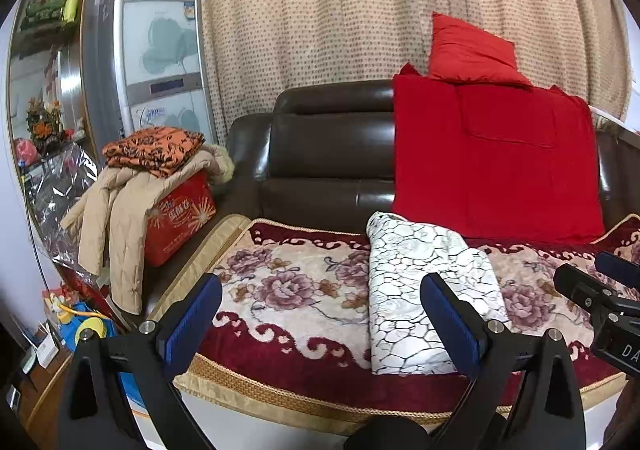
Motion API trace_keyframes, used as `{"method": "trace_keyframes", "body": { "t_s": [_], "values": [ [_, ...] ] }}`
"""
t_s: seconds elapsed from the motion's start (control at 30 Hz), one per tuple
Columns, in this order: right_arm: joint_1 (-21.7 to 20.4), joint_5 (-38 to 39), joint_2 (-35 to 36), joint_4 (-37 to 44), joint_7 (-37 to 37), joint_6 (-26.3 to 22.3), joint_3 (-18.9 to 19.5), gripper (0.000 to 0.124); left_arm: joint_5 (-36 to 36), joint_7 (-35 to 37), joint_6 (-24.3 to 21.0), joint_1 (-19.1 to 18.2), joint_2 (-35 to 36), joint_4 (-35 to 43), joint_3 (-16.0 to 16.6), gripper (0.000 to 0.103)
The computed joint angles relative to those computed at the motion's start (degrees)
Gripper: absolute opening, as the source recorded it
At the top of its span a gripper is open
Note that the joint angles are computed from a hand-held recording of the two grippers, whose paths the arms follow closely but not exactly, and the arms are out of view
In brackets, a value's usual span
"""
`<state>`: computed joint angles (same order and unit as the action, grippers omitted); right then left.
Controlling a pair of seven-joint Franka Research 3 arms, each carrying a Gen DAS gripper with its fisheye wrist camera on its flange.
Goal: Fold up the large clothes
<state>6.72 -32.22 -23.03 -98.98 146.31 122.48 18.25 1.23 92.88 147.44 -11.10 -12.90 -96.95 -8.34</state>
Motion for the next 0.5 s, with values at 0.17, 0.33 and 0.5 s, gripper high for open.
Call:
{"method": "trace_keyframes", "body": {
  "t_s": [0.17,0.33,0.5],
  "values": [
    [0.8,-0.9,4.6,3.6,-0.3,-0.7,-0.2,0.082,-0.1,0.1,-2.0,1.0,3.9,3.6,0.2,0.099],
    [3.2,-0.5,7.9,5.2,-0.3,-0.4,-2.4,0.082,1.5,-0.6,-4.2,2.2,6.5,6.0,-0.4,0.099],
    [5.0,0.0,9.8,5.8,-0.5,1.3,-4.3,0.082,2.8,-1.5,-4.5,2.8,7.2,6.5,-0.8,0.099]
  ]
}}
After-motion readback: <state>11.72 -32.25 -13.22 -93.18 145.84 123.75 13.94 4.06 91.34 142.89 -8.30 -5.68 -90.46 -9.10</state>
